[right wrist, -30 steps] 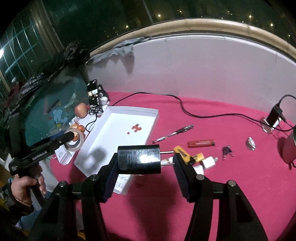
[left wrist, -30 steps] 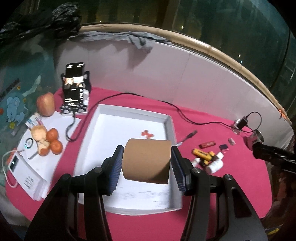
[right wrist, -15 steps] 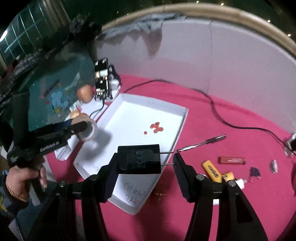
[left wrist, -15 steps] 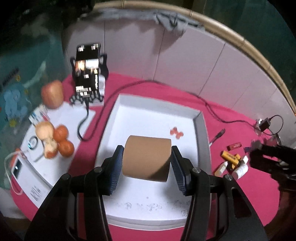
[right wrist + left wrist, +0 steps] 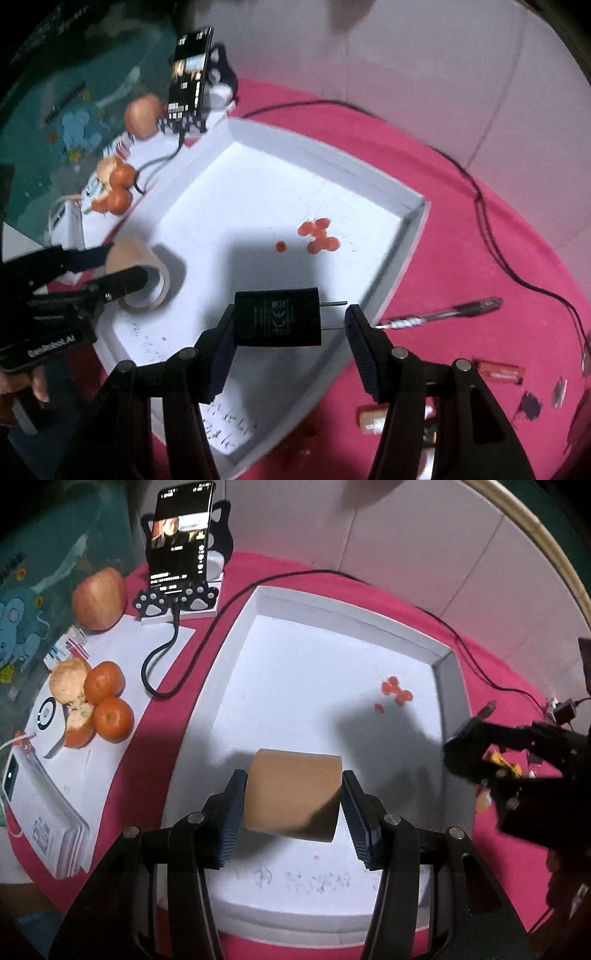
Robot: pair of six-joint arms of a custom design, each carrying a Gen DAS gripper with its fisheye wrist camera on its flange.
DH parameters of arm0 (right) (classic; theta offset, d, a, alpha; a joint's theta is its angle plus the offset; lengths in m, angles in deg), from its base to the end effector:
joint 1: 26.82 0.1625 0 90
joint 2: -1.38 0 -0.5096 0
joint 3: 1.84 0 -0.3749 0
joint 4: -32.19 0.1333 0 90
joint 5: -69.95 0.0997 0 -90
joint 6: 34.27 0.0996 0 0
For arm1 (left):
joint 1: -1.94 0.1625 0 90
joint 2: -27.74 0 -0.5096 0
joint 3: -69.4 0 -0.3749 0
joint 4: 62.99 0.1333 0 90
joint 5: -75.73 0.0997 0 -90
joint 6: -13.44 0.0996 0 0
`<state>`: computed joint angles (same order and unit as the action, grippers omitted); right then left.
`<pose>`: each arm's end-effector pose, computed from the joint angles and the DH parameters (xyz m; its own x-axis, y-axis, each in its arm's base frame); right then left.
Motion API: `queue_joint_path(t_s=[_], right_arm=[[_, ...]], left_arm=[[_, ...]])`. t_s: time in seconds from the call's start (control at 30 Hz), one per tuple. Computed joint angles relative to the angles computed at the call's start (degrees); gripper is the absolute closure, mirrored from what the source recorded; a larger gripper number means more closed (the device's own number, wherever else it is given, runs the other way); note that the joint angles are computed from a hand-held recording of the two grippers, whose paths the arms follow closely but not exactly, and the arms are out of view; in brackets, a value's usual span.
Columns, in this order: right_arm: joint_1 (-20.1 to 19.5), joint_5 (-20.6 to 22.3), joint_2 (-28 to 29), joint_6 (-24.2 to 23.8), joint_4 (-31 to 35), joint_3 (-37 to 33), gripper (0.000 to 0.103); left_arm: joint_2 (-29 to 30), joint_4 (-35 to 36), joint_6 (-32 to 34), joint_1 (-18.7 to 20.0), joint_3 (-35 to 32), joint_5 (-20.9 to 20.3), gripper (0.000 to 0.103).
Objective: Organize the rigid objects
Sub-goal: 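Lower and release the tape roll with the left tool while the right tool releases the charger plug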
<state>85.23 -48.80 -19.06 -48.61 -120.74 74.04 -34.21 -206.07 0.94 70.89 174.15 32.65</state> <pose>0.3796 -0.7098 -0.0419 -0.7179 -0.4902 0.4943 -0.5677 0.8232 -0.0082 -0.0322 -0.6573 0.3084 -0.7445 -0.0780 -0.6630 0.1969 0.9233 -0.3298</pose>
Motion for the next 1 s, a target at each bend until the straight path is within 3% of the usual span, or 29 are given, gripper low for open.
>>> queue_joint_path(t_s=[0.3,0.53,0.6,0.63,0.73,0.83,1.0], right_arm=[[-0.2,-2.9,2.5,-0.3,2.3,-2.8,0.045],[-0.1,-2.6,2.7,-0.9,1.7,-2.7,0.045],[0.0,-2.5,2.8,-1.0,1.3,-2.6,0.032],[0.0,-2.0,2.8,-1.3,0.6,-2.5,0.017],[0.3,-2.1,2.8,-2.1,-1.6,-2.1,0.017],[0.2,-2.0,2.5,-1.4,-2.1,-1.7,0.017],[-0.2,-1.2,0.3,0.4,-4.4,0.9,0.017]], left_arm=[[1.9,-1.5,-0.2,1.8,-2.4,-0.5,0.052],[2.3,-5.6,2.0,2.1,-2.4,-1.8,0.052],[2.3,-5.7,1.3,2.5,-2.7,-2.3,0.051],[2.3,-5.6,0.7,2.6,-2.8,-2.5,0.047],[2.1,-5.1,-1.2,2.8,-2.8,-1.9,0.017],[1.8,-6.2,-2.0,2.7,-2.2,-0.8,0.016],[0.4,-10.5,-0.4,1.6,0.6,2.5,0.001]])
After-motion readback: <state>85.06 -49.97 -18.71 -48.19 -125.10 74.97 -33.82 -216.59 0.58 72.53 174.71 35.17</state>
